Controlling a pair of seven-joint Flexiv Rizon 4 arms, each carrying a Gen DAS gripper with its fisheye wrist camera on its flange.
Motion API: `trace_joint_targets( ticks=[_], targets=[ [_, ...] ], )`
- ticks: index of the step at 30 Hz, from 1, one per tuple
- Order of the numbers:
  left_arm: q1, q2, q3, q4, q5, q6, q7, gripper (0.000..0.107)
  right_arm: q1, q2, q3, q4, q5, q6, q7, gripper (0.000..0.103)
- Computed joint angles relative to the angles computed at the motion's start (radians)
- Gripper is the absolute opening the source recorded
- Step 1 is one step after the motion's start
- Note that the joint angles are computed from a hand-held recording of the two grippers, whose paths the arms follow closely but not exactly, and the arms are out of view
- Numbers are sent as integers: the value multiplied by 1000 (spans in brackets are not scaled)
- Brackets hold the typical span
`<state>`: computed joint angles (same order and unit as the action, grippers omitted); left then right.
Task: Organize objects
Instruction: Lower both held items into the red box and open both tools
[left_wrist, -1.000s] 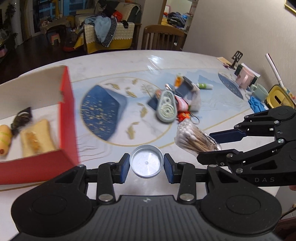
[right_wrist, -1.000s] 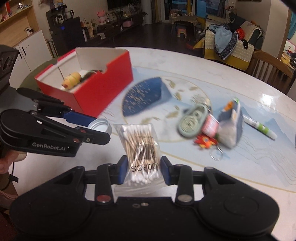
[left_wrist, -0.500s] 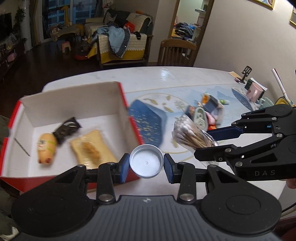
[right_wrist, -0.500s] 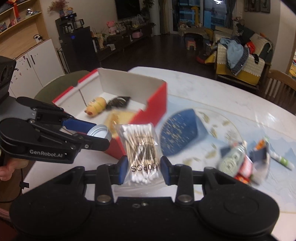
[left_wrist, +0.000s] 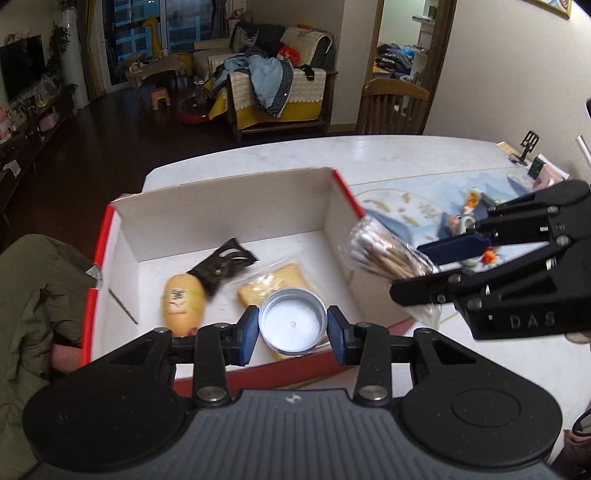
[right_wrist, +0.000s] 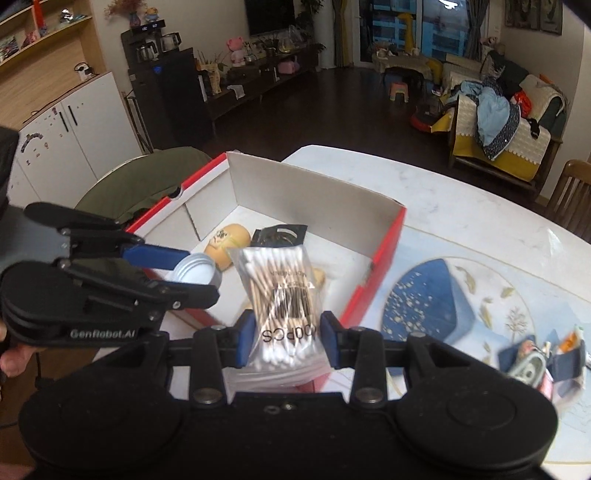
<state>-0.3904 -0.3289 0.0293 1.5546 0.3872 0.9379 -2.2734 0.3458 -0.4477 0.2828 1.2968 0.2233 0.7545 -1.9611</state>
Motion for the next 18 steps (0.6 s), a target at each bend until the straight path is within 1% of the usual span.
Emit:
trace_joint_targets(
  ticks=[6,11,18],
  targets=[
    [46,-15,-2,10,-42,-3,77,38,66,-77,-35,-81,-85,-11,104,37],
    [69,-55,8,-17,-68,-45,145,38,114,-145,-61,-138,-177,-9,173,37],
    [118,-106,-3,-31,-172,-69,246,38,161,-241,-90,-230,-278,-53,228,37]
  ],
)
